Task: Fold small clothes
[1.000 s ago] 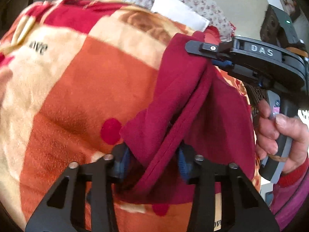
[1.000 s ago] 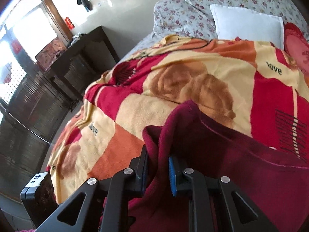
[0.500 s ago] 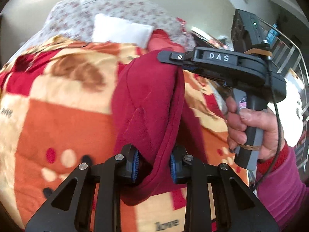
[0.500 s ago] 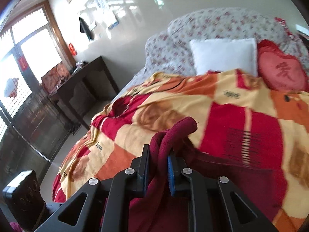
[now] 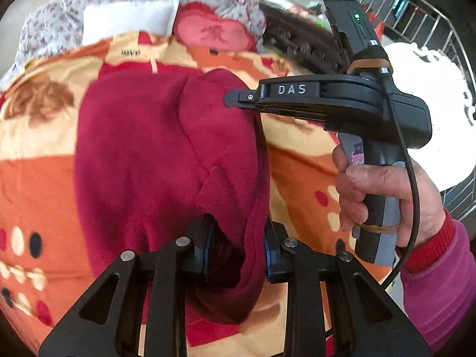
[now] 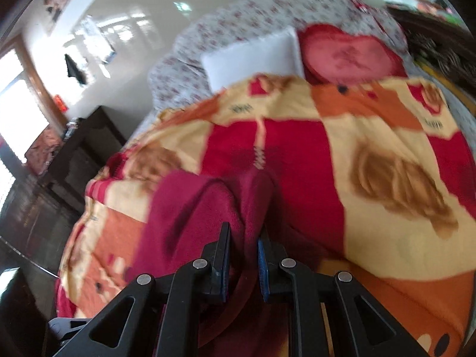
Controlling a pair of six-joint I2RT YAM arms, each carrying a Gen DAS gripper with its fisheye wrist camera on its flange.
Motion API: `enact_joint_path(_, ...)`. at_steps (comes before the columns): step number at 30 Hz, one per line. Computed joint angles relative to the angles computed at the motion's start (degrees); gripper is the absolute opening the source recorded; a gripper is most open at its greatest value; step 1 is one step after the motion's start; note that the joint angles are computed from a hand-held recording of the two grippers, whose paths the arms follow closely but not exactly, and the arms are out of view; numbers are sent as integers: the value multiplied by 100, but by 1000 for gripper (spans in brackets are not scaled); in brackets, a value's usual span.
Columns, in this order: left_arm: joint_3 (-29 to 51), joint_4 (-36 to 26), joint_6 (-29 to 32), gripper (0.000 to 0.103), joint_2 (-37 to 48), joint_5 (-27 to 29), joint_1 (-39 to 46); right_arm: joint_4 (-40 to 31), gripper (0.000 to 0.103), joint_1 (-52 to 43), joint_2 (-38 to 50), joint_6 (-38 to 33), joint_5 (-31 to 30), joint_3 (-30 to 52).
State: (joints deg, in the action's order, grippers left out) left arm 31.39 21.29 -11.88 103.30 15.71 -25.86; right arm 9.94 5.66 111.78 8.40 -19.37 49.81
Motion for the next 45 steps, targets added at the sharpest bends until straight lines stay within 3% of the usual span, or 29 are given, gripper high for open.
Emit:
enact_joint_path(5,-30,-562,59,45,-339,167,-184,-70,19,-302,177,34,-184,-13)
enact_joint_path(8,-454,-950,433,45,-1264,140,-95,-19,21,-417,-452,30,-27,-442)
enact_joint_path(10,-773,-1097,779,48,-1925,24,95,75,21,-546,-1074,-23,-355,-862)
enact_joint_path(13,-1033,-951,1058,56,-2268,-418,377,87,21,-418,-1772,-51,-884,-1333)
enact_joint_path(17,-866,-557,1095,56,-1519,-639,858,23,21,382,-1984,-136,-1007,-1607)
enact_joint_path(21,-810,-244,897,56,-795,-580,1047,102,21,1041,-1782,-303,-305,-1848)
enact_joint_path(25,-764,159,823,56,-110,-587,965,566,21,926,-1429,-295,184,-2357)
enact_joint_path(28,-799,487,763,56,233,-769,792,1277,21,411,-622,-179,-336,-2535)
enact_joint_path(31,-816,355,787,56,74,-898,704,1301,21,97,-758,-202,-656,-2662)
enact_joint_path(35,-995,192,890,56,-578,-879,818,766,21,97,-1736,-304,-412,-2797)
enact_joint_path(38,-997,120,858,56,-876,-825,835,816,24,82,-2140,-49,-227,-2720)
enact_joint_path(40,-985,159,714,56,-885,-726,753,987,42,136,-1864,267,129,-2411)
enact_joint_path(45,-863,196,576,56,-501,-712,370,904,44,-53,-591,647,-49,-1238)
